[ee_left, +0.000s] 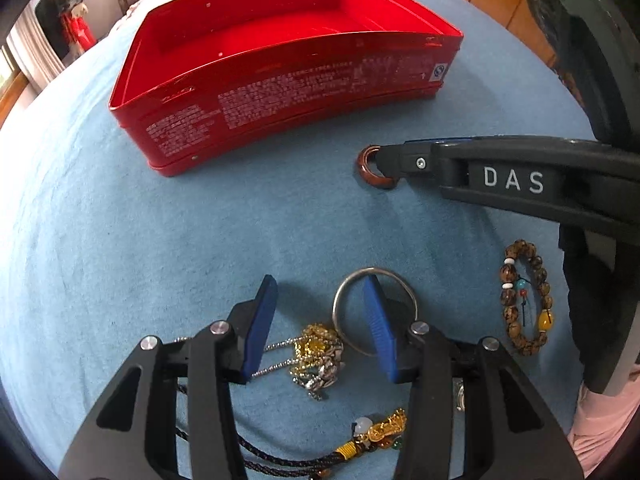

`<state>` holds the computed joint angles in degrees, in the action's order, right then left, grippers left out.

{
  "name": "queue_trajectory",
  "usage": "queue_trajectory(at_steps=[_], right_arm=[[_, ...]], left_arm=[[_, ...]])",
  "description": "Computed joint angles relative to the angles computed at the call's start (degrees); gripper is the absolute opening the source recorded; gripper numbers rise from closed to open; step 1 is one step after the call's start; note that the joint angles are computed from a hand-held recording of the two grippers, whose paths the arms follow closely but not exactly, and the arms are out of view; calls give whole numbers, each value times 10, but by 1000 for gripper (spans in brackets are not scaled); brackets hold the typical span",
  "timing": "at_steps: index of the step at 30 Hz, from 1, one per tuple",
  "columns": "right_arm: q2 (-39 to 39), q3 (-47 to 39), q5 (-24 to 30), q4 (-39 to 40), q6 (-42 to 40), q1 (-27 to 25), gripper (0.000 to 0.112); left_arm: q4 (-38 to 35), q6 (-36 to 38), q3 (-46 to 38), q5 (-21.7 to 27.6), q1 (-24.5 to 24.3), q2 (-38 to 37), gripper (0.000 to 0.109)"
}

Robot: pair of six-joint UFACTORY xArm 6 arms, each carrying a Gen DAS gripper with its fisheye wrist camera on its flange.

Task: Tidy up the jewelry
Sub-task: 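Move the left tool to a silver ring while the right tool reaches the brown wooden ring, then close the left tool on the silver ring while the right tool grips the brown wooden ring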

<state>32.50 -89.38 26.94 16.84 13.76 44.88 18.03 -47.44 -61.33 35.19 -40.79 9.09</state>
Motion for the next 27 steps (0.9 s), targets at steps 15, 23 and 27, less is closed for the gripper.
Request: queue_trajectory(at_steps=[15, 23, 27], right_arm=[[0, 4, -7, -30, 22, -1, 11], [0, 6, -8, -4, 8, -1, 11], [0, 5, -6, -3, 2, -2, 11]], left_arm=[[56, -105, 4, 2, 39, 6, 2], [45, -111, 5, -1, 36, -2, 7], [56, -123, 13, -19, 28, -19, 7]])
